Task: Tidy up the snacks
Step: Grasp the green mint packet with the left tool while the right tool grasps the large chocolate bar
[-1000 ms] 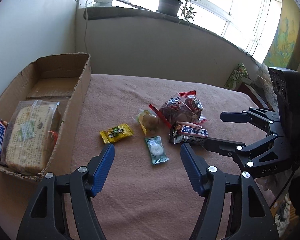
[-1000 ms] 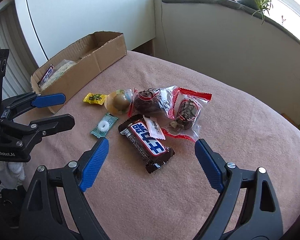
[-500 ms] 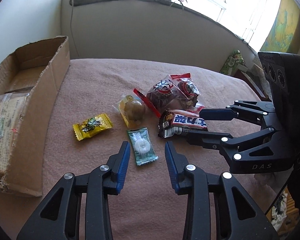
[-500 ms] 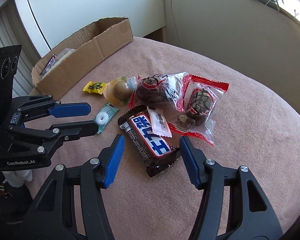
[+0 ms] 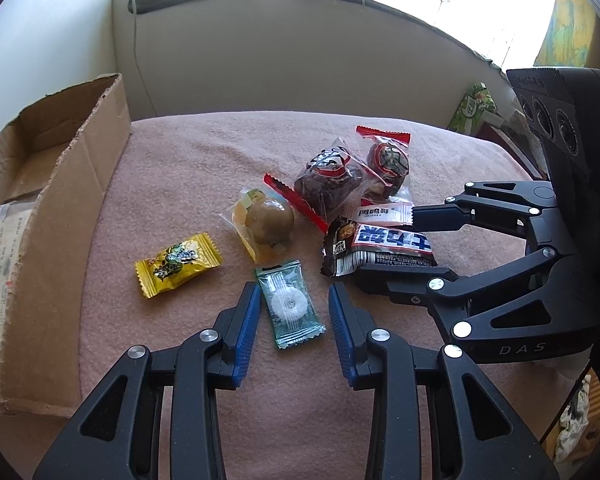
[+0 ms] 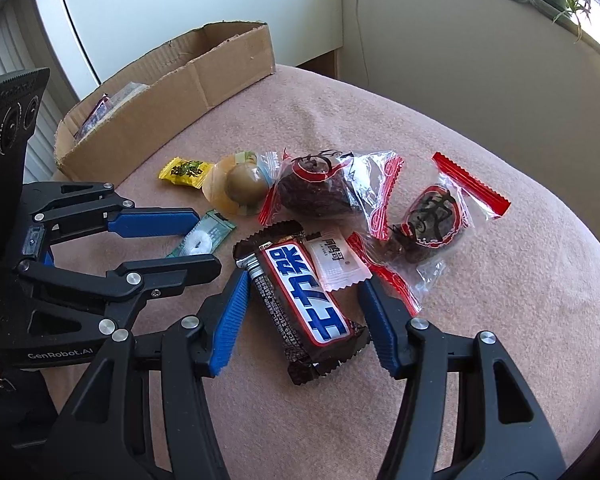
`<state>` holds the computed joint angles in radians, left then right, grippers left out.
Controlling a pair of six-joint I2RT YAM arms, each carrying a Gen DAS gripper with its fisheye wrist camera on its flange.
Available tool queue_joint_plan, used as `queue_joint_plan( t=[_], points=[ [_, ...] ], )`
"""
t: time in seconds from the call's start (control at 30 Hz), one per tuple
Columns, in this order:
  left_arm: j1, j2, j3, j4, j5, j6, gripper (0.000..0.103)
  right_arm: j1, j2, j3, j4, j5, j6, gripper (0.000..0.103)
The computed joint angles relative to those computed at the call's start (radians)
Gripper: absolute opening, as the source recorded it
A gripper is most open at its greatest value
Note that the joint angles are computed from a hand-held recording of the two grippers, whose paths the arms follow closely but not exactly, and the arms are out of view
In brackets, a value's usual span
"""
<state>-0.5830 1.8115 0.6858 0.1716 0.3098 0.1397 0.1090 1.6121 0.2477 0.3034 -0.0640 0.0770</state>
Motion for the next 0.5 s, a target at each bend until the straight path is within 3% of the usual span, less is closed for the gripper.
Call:
queue_joint_plan(
  t=[0.1, 0.4, 0.5],
  points=[
    [-0.014, 0.0, -0.005, 0.014, -0.021, -0.003, 0.026, 0.004, -0.009, -0.001, -0.007, 0.006, 0.002, 0.047],
    [0.027, 0.009, 0.009, -0.003, 0.008, 0.047, 0.019, 0.019, -0.074, -0.041, -0.028, 0.024, 0.042, 0.03],
    [0.022, 0.005, 0.0, 0.007, 0.004, 0.051, 0.019, 0.028, -0.099, -0.056, -0.036, 0.034, 0.06, 0.03]
  ],
)
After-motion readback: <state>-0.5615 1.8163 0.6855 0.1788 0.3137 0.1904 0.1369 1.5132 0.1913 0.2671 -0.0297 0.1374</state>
